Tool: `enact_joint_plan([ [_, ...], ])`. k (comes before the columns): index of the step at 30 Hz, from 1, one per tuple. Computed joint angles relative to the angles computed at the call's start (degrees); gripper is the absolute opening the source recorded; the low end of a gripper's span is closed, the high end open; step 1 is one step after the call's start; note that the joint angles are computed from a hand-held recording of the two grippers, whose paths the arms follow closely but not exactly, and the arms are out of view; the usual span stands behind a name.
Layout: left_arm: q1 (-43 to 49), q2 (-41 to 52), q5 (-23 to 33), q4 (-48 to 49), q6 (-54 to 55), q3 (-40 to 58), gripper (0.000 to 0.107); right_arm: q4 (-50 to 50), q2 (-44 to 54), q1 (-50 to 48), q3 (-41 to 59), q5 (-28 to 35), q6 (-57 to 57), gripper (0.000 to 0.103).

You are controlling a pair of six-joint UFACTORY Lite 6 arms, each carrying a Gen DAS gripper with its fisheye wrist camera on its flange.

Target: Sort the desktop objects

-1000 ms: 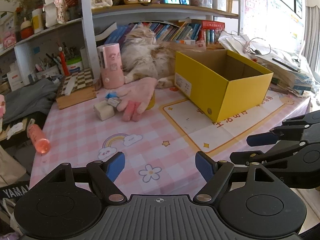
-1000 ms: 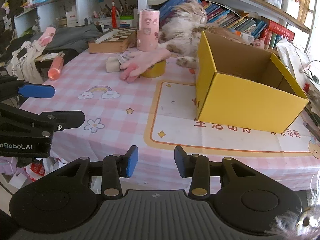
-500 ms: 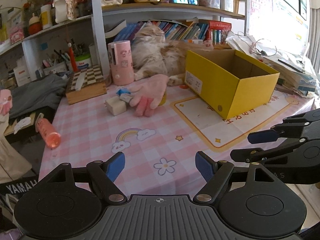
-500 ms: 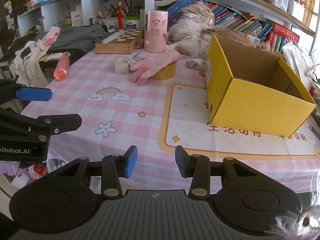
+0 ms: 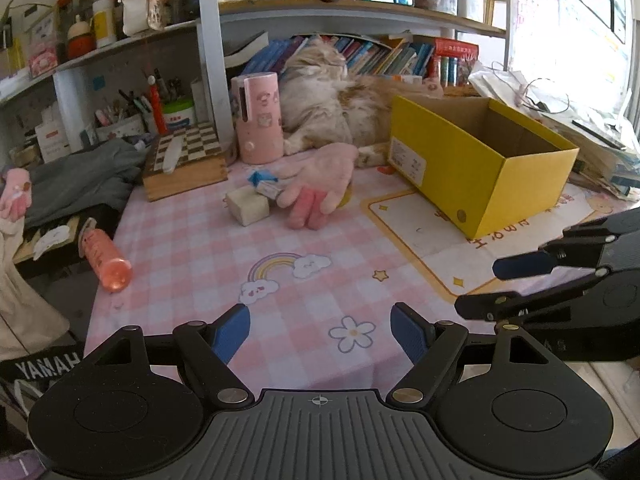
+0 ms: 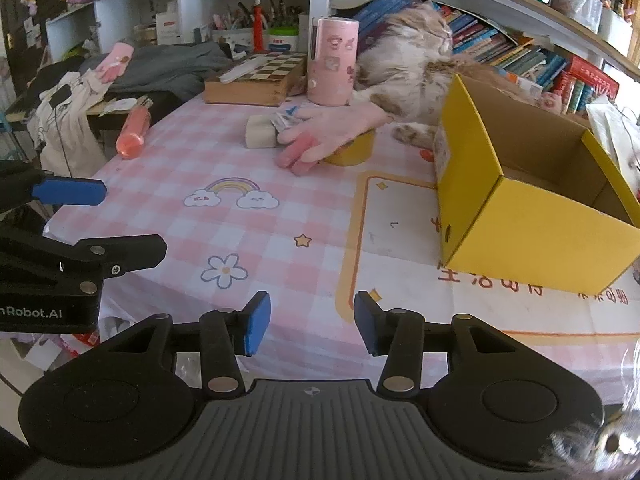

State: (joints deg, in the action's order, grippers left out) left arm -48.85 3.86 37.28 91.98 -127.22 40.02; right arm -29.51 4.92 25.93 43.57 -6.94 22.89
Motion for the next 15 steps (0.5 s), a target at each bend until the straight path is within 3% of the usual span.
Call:
enact_joint_plan([
  [5,2.85,2.53,0.58,4.02,-0.15,2.48,0.080,0.60,4.79,-1.07,5.20,-1.50,-1.63,0.046],
  [15,10.13,10.97,-1.09,9.04,0.92,12.95,0.080,-24.15,16.32,-3.56,20.16,-1.91,21.55,0.048],
])
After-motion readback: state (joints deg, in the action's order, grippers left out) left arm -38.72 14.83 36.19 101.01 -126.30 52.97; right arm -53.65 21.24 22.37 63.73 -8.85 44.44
